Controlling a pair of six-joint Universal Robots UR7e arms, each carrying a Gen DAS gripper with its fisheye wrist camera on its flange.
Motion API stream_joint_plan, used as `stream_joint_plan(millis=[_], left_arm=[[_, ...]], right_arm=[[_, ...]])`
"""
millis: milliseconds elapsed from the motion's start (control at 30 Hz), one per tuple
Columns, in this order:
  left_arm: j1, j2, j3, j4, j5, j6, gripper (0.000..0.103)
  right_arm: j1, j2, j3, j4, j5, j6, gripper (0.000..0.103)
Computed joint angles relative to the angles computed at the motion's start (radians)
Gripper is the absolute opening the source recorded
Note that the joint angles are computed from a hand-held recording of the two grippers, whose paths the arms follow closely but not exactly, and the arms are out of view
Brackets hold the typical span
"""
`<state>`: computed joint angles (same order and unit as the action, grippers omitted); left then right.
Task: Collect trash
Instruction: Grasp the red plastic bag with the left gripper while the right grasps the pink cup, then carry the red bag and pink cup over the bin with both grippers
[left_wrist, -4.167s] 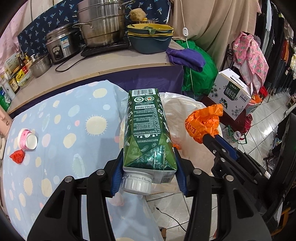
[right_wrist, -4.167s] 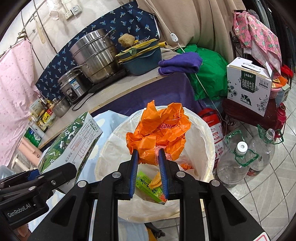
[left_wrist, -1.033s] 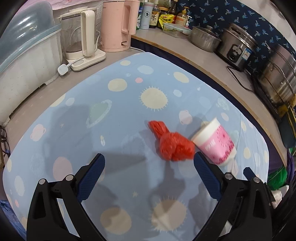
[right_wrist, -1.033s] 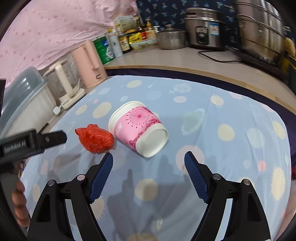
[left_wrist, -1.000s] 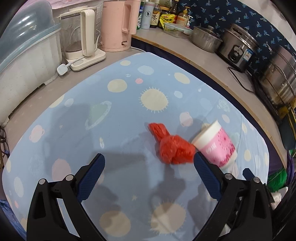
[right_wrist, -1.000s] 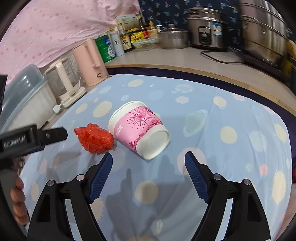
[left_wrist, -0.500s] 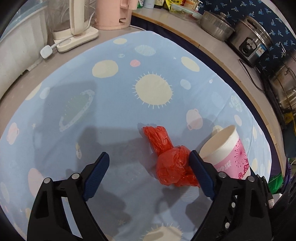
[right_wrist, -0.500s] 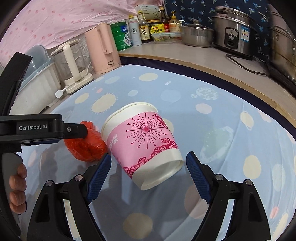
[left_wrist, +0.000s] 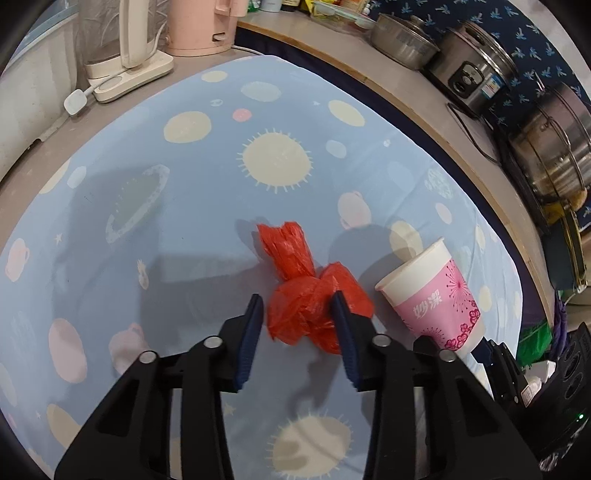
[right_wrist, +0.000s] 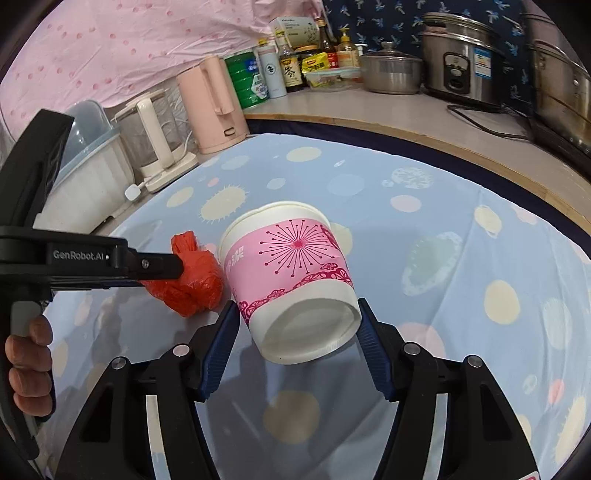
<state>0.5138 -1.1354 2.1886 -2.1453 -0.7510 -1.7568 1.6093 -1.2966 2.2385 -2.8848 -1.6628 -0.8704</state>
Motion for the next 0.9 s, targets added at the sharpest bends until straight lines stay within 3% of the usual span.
stream_joint_plan(millis=[267, 600, 900], left_arm=[[-0.058, 0.059, -0.025, -0.005, -0.043, 0.045, 0.018], [-0.147, 0.135, -0.060, -0.023, -0.091, 0.080, 0.015], [-0.233, 0.224, -0.154, -0.004, -0.106, 0.136, 0.015]], right_arm=[[-0.057, -0.151, 0.078, -0.002, 0.017, 0.046, 0.060], [-0.149, -0.384, 0.177, 0.001, 0.035, 0.061, 0.059], [-0.246, -0.611, 0.212, 0.083, 0.117, 0.063, 0.059]])
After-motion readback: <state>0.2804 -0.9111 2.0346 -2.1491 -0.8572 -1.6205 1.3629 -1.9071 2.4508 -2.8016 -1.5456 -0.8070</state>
